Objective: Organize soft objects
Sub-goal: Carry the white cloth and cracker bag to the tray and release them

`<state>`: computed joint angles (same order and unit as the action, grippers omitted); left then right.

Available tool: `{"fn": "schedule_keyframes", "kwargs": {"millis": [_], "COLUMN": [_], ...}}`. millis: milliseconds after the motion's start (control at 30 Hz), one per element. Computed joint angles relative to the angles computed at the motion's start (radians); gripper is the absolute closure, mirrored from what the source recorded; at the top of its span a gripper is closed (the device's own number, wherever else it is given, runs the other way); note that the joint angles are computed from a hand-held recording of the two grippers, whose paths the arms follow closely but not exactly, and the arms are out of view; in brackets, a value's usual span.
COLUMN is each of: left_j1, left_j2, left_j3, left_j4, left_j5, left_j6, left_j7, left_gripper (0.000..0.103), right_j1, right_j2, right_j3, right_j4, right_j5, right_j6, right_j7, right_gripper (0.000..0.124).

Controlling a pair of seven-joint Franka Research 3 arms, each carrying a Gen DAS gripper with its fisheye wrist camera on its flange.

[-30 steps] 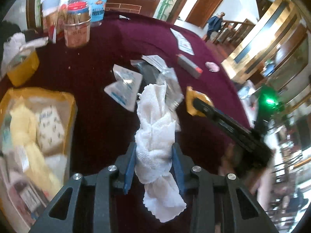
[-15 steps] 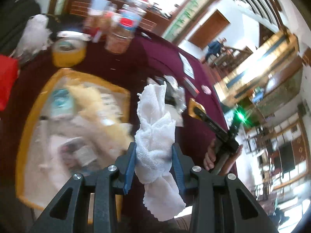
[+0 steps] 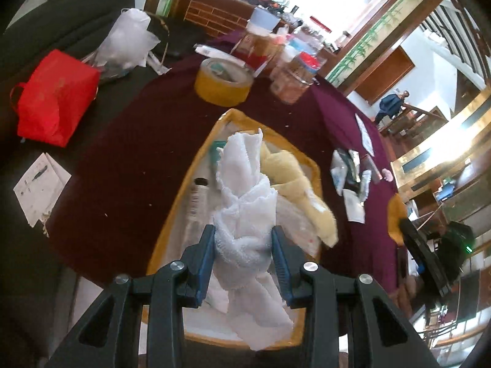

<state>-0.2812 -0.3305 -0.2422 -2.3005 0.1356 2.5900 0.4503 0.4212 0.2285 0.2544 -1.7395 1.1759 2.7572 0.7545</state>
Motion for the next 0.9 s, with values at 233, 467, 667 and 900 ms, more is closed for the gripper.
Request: {"fn": "schedule_keyframes", "kwargs": {"millis": [233,467,667,900], "left_j1": [0.007,0.006,0.005,0.010], "left_j2": [0.049,0.077,0.074,0.073], "left_j3": [0.014,0.020,0.027,0.026], "left_j4": [0.018,0.015,-0.016,-0.034], "left_j5": [0.010,-0.027,-0.065,-0.077], "left_j6": [-0.044,-0.035,-0.010,0.029], "left_j7": [0.065,0.109,0.110,0.113], "left_gripper": [0.065,0.065,0.064,0.062], "right_j1": [0.098,0.149,0.201,0.256], "right_j2": [0.035,0.130,0.193,0.243], "right_j3": [0.023,0.020,-0.015,-0.054], "right_j4": [0.044,0.135,0.198,0.245], "right_j5": [-0.191,-0.384,-0.612,-0.798], "right_j6": [-0.043,-0.044,-0.031,-0.034], "right_j7": [0.058,0.229,0.409,0.558], "right_gripper": [0.070,0.070,0.070,0.069]}}
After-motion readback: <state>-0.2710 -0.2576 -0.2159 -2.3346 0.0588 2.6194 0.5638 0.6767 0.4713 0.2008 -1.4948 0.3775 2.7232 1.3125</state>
